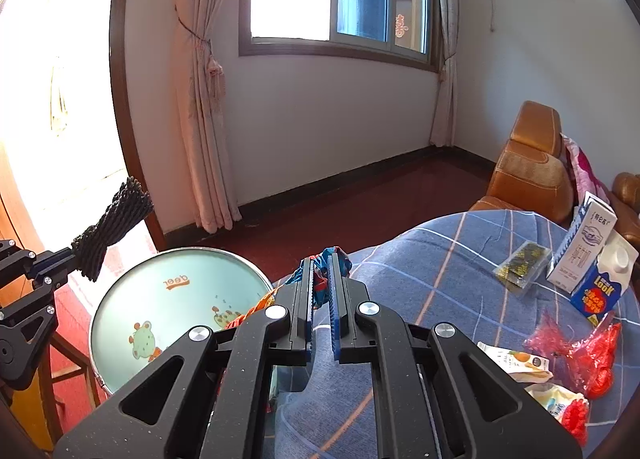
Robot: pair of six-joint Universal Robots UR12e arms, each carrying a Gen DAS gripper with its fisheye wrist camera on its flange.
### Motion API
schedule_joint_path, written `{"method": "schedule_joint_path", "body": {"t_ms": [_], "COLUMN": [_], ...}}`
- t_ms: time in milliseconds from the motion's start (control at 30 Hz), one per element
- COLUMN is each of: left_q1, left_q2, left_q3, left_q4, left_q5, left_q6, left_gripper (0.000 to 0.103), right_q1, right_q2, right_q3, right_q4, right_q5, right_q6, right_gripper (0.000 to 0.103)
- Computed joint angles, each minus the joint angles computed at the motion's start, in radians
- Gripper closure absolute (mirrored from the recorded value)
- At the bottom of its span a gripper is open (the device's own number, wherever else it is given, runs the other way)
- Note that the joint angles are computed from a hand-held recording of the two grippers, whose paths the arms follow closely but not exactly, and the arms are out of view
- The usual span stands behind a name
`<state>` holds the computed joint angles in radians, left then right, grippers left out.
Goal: Collect trash
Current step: 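Carry the scrubber with the left tool while the right tool carries the wrapper over the bin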
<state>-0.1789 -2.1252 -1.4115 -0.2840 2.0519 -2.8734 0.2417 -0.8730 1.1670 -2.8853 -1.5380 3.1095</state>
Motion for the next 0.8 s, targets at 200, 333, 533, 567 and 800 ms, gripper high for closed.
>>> {"method": "schedule_joint_path", "body": {"t_ms": [200, 333, 533, 567, 800], "left_q1": [0.001, 0.001, 0.001, 0.001, 0.003], "left_q2": [0.0, 0.001, 0.003, 0.003, 0.009], "left_q3": [0.0, 0.0, -0.001, -0.001, -0.003], "left_q4": [-0.003, -0.004, -0.006, -0.008, -0.015], "left_q5": [0.0, -0.003, -0.008, -0.01, -0.023], "left_q6": [-0.005, -0.002, -0.003, -0.004, -0.008], "left_gripper": [0.097, 0.097, 0.097, 0.097, 0.097], "right_q1": [0.006, 0.007, 0.007, 0.008, 0.012], "right_q2": [0.009, 0.01, 0.01, 0.01, 0.015], "right_q3": [-0.015, -0.019, -0.02, -0.02, -0.03], "right_q4": [0.012, 0.015, 0.014, 0.014, 0.024], "right_q5": [-0.001, 0.0, 0.0, 0.0, 0.001], "right_q6": [-0.008, -0.01, -0.015, -0.016, -0.022], "right_gripper": [0.096, 0.096, 0.096, 0.096, 0.096]}}
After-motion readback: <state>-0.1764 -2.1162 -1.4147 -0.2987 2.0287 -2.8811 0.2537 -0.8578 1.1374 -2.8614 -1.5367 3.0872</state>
